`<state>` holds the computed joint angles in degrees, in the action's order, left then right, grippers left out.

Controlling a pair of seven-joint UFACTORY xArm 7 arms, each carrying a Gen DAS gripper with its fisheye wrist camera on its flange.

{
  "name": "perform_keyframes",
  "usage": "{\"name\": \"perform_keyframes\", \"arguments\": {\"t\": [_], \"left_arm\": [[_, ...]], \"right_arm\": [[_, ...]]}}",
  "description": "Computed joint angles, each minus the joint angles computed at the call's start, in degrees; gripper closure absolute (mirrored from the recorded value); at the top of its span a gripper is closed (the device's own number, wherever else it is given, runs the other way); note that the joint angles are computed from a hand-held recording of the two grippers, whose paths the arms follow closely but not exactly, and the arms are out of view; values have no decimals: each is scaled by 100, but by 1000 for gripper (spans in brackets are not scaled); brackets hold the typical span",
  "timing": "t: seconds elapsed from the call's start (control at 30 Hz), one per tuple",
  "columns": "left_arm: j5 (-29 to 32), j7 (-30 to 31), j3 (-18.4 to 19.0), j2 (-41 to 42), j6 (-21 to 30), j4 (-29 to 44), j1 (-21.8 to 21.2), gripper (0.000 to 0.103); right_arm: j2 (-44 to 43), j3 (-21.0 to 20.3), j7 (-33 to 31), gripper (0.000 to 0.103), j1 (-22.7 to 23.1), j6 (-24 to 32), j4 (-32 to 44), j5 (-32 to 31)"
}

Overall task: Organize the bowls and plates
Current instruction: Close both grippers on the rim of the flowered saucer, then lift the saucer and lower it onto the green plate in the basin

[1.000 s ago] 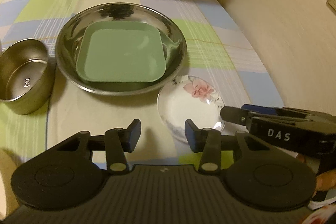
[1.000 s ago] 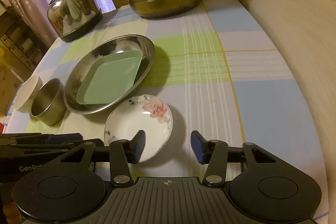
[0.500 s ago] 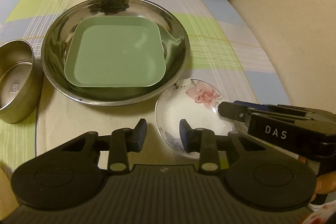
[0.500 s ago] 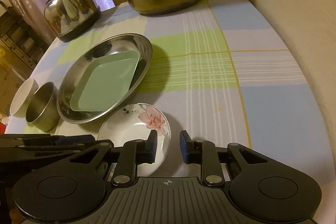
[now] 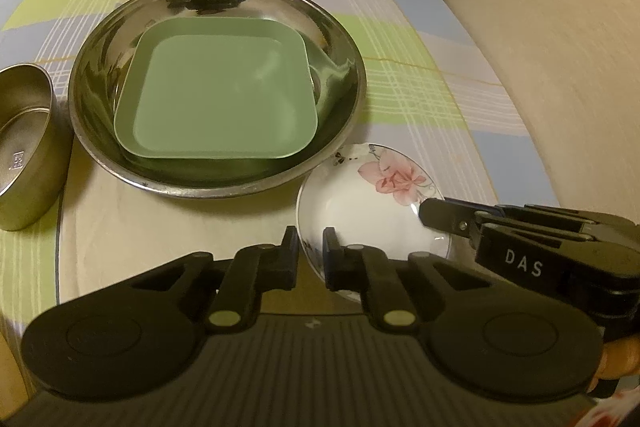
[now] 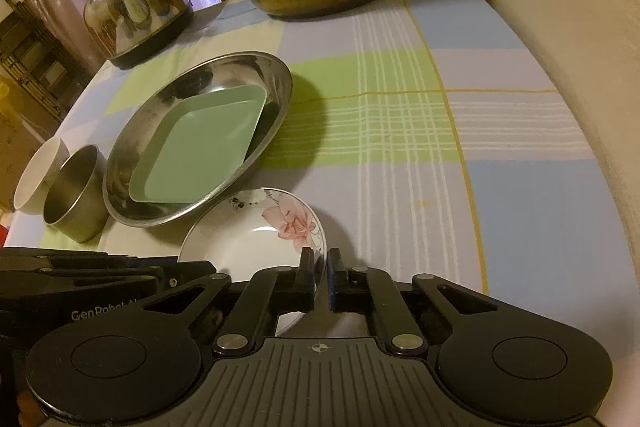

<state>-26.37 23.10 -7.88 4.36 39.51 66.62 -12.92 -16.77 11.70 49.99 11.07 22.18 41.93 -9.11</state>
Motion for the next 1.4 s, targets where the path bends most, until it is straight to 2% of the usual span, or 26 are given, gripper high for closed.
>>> {"name": "perform_keyframes", "arguments": {"t": [0.53, 0.77, 1.17, 1.4], "left_arm": [[-474, 525, 51, -350, 252, -174, -15, 93], [-578, 641, 120, -465, 207, -106, -40, 93], [-432, 466, 253, -301, 51, 270, 191, 93], [-261, 308, 237, 126, -8, 738, 367, 93]], "right_arm": [[-598, -27, -2, 97, 88, 567, -134, 319], [-696, 62, 75, 97, -1, 673, 46, 246], [188, 12, -164, 97, 53, 233, 819, 90], [898, -119, -332, 97, 155, 27, 1388, 67]]}}
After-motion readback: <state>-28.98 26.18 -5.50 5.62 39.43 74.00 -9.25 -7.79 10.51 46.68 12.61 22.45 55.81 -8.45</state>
